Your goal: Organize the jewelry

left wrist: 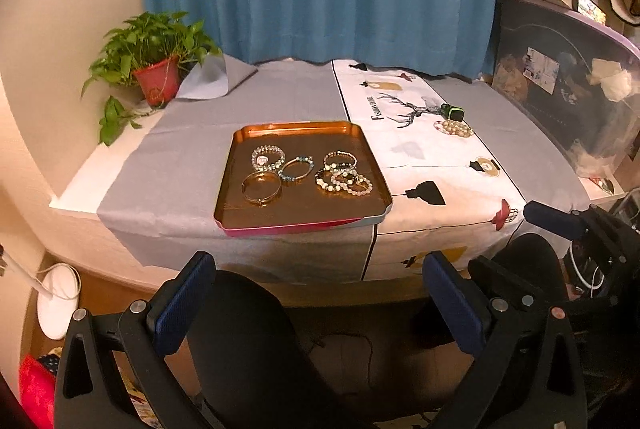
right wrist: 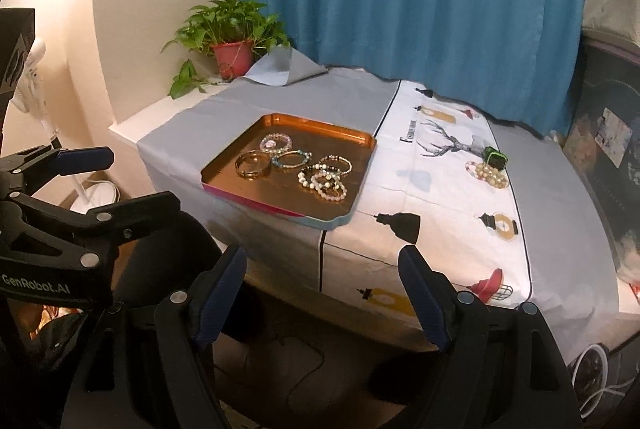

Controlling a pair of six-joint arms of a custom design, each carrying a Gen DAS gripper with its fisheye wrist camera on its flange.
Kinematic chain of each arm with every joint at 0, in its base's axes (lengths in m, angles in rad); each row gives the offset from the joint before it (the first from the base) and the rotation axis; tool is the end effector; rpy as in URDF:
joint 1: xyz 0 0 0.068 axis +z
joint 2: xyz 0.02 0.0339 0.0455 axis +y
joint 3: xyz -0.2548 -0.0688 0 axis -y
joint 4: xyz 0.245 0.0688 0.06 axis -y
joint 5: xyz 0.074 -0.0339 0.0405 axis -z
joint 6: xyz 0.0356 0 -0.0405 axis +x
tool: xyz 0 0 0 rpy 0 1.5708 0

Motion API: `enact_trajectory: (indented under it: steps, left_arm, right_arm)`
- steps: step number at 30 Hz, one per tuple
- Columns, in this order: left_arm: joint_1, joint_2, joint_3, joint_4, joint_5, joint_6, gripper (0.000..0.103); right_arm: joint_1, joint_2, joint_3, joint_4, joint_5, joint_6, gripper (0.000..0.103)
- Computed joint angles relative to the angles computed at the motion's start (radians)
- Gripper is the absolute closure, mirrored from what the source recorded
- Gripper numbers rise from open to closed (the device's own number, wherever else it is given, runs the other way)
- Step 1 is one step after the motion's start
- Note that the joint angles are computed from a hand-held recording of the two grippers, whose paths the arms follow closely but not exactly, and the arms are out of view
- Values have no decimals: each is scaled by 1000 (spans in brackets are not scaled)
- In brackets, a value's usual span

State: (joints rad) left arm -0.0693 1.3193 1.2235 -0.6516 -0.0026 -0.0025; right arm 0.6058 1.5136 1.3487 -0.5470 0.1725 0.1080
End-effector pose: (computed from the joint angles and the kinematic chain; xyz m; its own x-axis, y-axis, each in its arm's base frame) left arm 0.2859 -0.0198 0.3221 -0.6783 0.0446 -0.7335 0.0656 0.9978 -0.0001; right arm 0.2826 0.1883 0.3156 -0.5828 -0.2746 -0.7648 -0.3936 0.9188 -0.0299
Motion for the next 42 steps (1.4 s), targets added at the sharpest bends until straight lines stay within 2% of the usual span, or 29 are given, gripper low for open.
enact_trajectory:
  steps: [21, 42]
  left_arm:
    - [-38, 23, -16, 21, -87, -21, 0]
    - [-123, 194, 96, 15, -138, 6, 0]
  right_arm:
    - [-24, 14, -3, -32, -2, 1, 24]
    - [-169, 86, 17, -24, -67, 8, 24]
